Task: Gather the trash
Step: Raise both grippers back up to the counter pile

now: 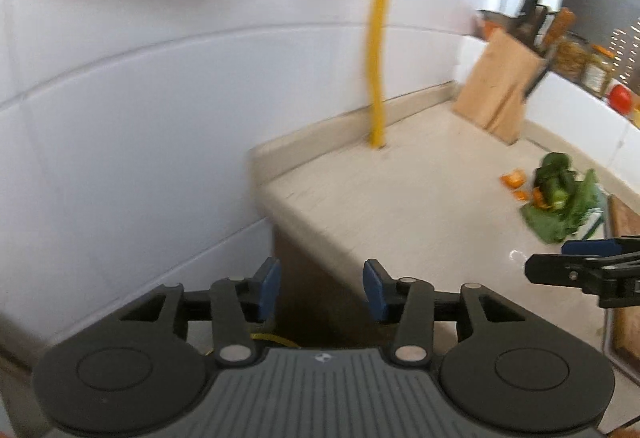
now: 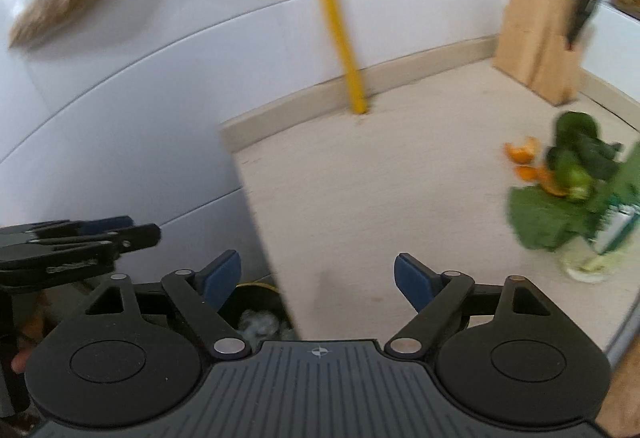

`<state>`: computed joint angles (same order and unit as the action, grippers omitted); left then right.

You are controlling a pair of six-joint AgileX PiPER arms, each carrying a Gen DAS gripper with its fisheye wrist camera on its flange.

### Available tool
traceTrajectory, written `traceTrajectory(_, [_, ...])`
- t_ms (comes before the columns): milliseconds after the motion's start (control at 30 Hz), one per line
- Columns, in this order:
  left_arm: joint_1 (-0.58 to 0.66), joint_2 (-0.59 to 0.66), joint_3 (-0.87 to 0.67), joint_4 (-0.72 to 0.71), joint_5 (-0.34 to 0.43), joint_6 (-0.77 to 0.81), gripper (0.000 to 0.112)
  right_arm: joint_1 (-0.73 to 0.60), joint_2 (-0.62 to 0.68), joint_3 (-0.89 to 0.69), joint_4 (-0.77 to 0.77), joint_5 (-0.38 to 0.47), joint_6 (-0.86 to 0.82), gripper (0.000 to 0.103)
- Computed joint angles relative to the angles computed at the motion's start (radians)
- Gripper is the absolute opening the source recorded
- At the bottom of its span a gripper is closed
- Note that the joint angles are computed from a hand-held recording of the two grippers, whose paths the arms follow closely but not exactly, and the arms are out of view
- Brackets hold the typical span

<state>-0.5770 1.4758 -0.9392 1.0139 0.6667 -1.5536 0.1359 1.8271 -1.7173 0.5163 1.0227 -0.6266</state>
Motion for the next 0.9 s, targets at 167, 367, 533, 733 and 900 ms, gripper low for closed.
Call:
traceTrajectory(167, [-0.016, 0.082, -0.134, -0.004, -0.019, 0.104, 0.047, -0.084, 0.020, -0.042, 0.010, -0.013, 0.013, 0.090])
traceTrajectory(367, [-0.015, 0.200, -0.303, -0.060, -0.073, 0.255, 0.051, -0.160, 0.048, -0.098, -0.028, -0.046, 0.060, 0.093])
traceTrajectory(533, [-0.006, 0.313, -0.448, -0.157, -0.121, 0.402, 0.052, -0.225, 0.100, -0.181, -0.074, -0.050, 0.129, 0.093])
traceTrajectory(733, [-0.002, 0.440, -0.625, -0.320, -0.142, 0.604, 0.054, -0.271, 0.167, -0.277, -0.126, -0.033, 0.178, 0.093])
traceTrajectory(900, [0.007, 0.551, -0.792, -0.461, -0.128, 0.786, 0.056, -0.291, 0.232, -0.374, -0.147, -0.003, 0.209, 0.093])
